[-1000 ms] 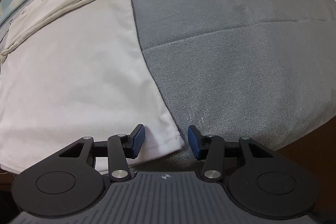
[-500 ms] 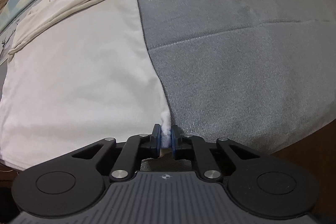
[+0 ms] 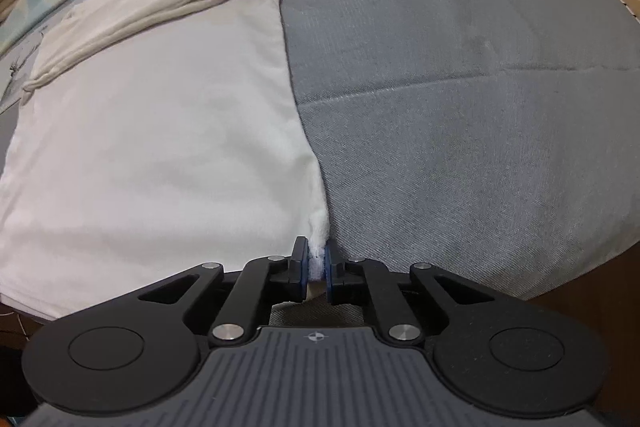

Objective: Fold small clothes
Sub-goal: 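Grasp the hem with the left gripper while the right gripper grasps the hem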

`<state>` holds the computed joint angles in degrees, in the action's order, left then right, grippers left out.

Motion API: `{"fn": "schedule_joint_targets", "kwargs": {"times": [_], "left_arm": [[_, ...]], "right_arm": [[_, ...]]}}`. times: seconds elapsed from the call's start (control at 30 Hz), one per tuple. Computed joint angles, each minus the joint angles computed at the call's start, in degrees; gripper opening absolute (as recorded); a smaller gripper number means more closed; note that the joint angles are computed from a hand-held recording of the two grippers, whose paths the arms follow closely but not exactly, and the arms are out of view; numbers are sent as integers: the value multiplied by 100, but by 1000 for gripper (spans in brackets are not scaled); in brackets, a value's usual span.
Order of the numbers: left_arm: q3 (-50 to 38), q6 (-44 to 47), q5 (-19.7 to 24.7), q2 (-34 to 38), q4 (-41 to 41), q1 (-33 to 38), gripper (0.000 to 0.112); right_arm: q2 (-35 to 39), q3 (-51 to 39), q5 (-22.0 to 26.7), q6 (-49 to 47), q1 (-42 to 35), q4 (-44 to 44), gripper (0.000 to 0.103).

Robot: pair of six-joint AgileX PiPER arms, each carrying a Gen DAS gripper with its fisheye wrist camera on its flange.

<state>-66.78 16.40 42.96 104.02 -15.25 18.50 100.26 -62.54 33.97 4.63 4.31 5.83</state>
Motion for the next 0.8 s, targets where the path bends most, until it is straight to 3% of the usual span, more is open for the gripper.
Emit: {"fn": "schedule_joint_targets", "kwargs": {"times": [0.27, 0.43, 0.6, 0.73, 0.8], "left_arm": [[26, 23, -32, -32, 70, -58, 8], [130, -26, -213, -150, 69, -149, 6], [396, 248, -441, -609, -195, -147, 6], [124, 716, 139, -872, -1161, 235, 6], [-12, 792, 278, -1079, -1172, 268, 5]], "right_arm": [[20, 39, 72, 167, 111, -303, 12], [-153, 201, -162, 116, 77, -214, 7], [-655, 481, -567, -542, -142, 601, 6], [-1067, 439, -447, -1048, -356, 1177, 6], [-1303, 402, -324, -1359, -471, 1504, 6]]}}
